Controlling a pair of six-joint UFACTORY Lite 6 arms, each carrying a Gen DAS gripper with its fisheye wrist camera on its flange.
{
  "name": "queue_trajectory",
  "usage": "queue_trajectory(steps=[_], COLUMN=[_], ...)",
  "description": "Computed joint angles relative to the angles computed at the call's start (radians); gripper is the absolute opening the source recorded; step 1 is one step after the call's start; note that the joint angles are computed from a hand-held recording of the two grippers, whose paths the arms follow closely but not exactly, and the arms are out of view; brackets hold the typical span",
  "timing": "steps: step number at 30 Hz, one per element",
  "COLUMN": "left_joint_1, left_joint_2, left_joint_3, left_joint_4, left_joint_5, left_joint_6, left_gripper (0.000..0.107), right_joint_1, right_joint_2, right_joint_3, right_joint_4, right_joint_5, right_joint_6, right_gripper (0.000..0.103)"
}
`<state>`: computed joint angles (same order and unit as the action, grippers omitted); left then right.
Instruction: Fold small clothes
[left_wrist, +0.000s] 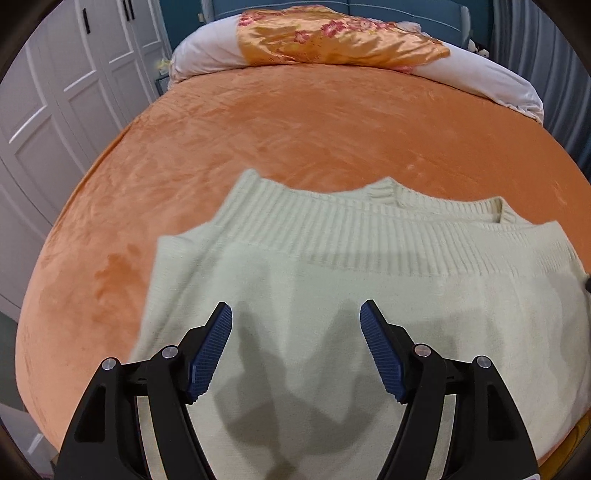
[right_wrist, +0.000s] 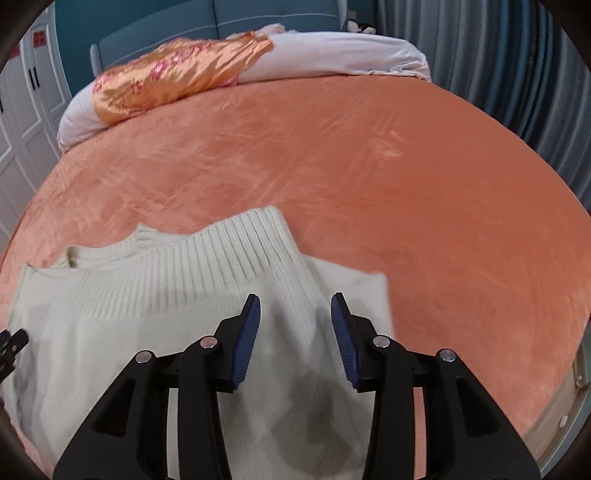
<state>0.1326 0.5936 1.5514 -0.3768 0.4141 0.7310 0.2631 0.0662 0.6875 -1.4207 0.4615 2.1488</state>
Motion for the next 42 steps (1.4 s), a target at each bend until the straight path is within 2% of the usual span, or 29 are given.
queue_trajectory(steps=[3,7,9,11,13,15,17,18,19,20,21,22,25,26,27,29,31,33,35,37,40,42], left_joint_1=[0.075,0.251,0.362,0.425,0.457,0.49,0.482,0.466,0.453,0.443,0.427,0.416,0.438,0.45,0.46,0.487,0.505,0.504,0.498,0.477,0.457,0.478], left_joint_2=[-0.021,-0.028,0.045,0.164,0.258,0.326,0.28,0.265,0.259,0.237,0.195,0.153,0.109,0.093,0.082,0.08,0.057,0.02,0.013,0.03,0.072,0.095], left_joint_3=[0.015,0.058,0.161,0.304,0.401,0.442,0.362,0.341,0.331,0.292,0.242,0.192,0.14,0.115,0.09,0.07,0.055,0.048,0.069,0.1,0.148,0.185], left_joint_4=[-0.079,-0.24,-0.258,-0.198,-0.148,-0.206,-0.237,-0.236,-0.249,-0.259,-0.242,-0.235,-0.241,-0.238,-0.237,-0.238,-0.262,-0.283,-0.302,-0.294,-0.278,-0.303], left_joint_5=[0.03,0.115,0.242,0.384,0.475,0.558,0.513,0.517,0.563,0.576,0.546,0.516,0.582,0.592,0.594,0.602,0.602,0.593,0.595,0.596,0.593,0.638], left_joint_6=[0.087,0.223,0.218,0.15,0.085,0.102,0.152,0.183,0.214,0.233,0.238,0.267,0.294,0.307,0.319,0.329,0.337,0.339,0.33,0.312,0.238,0.226], left_gripper=[0.071,0.086,0.087,0.087,0.086,0.087,0.088,0.079,0.053,0.046,0.045,0.035,0.019,0.018,0.016,0.013,0.013,0.015,0.018,0.027,0.027,0.028], right_joint_1=[0.09,0.269,0.353,0.407,0.455,0.479,0.446,0.429,0.377,0.341,0.304,0.29,0.226,0.193,0.156,0.138,0.268,0.439,0.528,0.537,0.529,0.489], right_joint_2=[-0.132,-0.332,-0.413,-0.447,-0.415,-0.355,-0.305,-0.294,-0.295,-0.293,-0.281,-0.266,-0.196,-0.18,-0.186,-0.28,-0.378,-0.476,-0.481,-0.361,-0.116,0.049], right_joint_3=[-0.1,-0.217,-0.261,-0.296,-0.32,-0.32,-0.316,-0.315,-0.321,-0.32,-0.307,-0.294,-0.256,-0.26,-0.277,-0.324,-0.323,-0.291,-0.229,-0.091,0.126,0.268], right_joint_4=[0.12,0.341,0.438,0.531,0.562,0.562,0.534,0.52,0.471,0.44,0.411,0.39,0.347,0.343,0.347,0.461,0.582,0.615,0.604,0.556,0.444,0.426], right_joint_5=[0.061,0.146,0.171,0.144,0.118,0.096,0.072,0.064,0.037,0.023,0.021,0.029,0.105,0.102,0.069,0.049,0.188,0.335,0.366,0.258,0.168,0.105], right_joint_6=[-0.074,-0.226,-0.282,-0.318,-0.289,-0.266,-0.252,-0.243,-0.231,-0.232,-0.242,-0.236,-0.234,-0.235,-0.242,-0.335,-0.371,-0.308,-0.275,-0.309,-0.317,-0.36], right_gripper=[0.039,0.039,0.039,0.039,0.039,0.039,0.039,0.039,0.039,0.038,0.038,0.038,0.037,0.051,0.056,0.051,0.049,0.049,0.049,0.049,0.049,0.047])
